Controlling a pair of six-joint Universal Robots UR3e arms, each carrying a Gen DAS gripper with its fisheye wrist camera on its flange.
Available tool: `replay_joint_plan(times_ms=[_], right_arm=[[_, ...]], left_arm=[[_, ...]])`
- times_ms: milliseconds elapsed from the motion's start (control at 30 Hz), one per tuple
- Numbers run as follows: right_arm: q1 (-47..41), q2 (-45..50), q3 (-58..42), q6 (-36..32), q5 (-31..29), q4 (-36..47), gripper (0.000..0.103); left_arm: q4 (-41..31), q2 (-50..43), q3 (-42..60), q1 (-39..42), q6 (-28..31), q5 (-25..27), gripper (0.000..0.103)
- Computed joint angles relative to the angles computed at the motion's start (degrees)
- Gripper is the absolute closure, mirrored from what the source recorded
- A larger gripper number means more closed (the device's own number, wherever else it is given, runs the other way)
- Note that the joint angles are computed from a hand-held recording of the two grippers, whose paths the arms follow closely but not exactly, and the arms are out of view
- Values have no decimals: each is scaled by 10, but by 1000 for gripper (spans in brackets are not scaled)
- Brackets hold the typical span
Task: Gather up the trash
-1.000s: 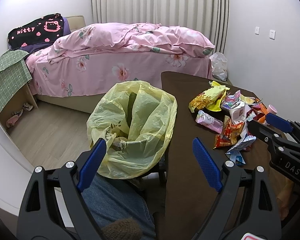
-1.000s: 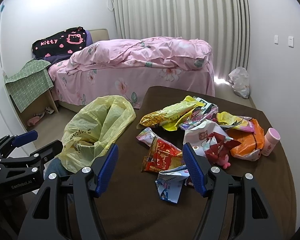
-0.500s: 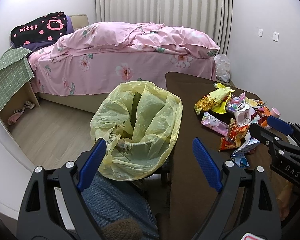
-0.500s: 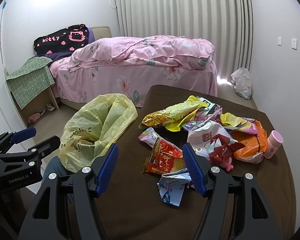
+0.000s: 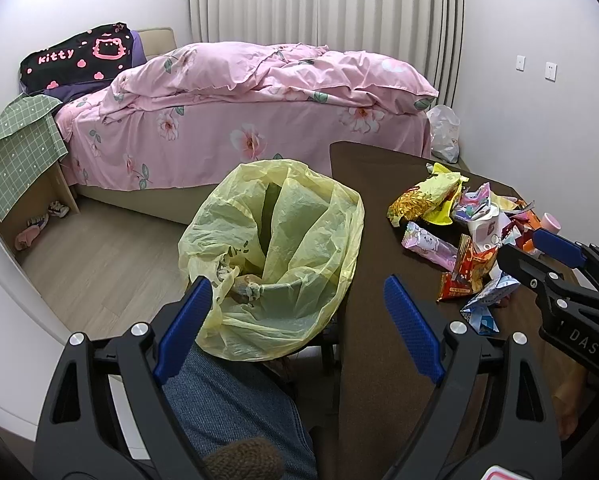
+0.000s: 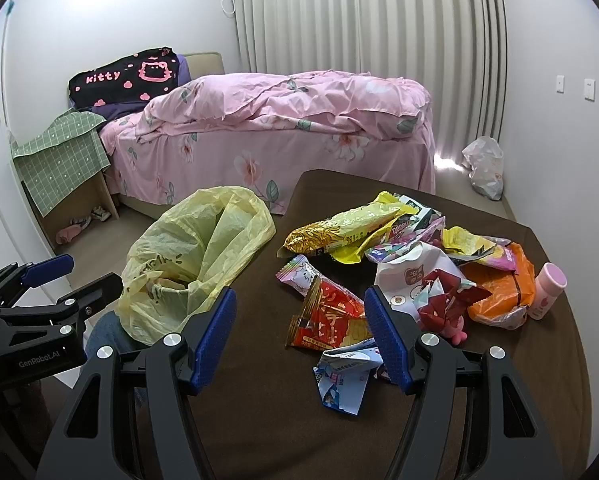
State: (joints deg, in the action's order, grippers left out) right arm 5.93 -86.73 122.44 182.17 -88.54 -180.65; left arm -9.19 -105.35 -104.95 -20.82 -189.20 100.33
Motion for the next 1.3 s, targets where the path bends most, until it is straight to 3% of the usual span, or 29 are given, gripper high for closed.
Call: replay_joint_plan(times_ms=[267,433,633,767,967,1067,1200,1300], right_arm=[[-22,-16,17,-7,5,-10,40],[-74,-46,57,-18,4,-34,40],[-188,-97,130,-47,40,-46,40],[-267,-125,176,-64,87,-44,40],[-354,-149,239,-101,157,-48,40],[-413,-205,280,-190,284,25,40],[-363,-177,270,-227,313,49,40],[-292,-96,219,-195,294,13,40]], left_arm=[[10,-7,3,-3,1,1,20],[58,-38,13,-10,9,3,20],[88,-90,52,0,18,-90,16],[71,-144,119,-12,26,-132,10],[-44,-211,235,-31,44,-191,10],[-57,-215,240,-26,40,-219,13],[-83,-203,233,-3,22,-221,22],[-81,-193,217,13,4,-211,24]])
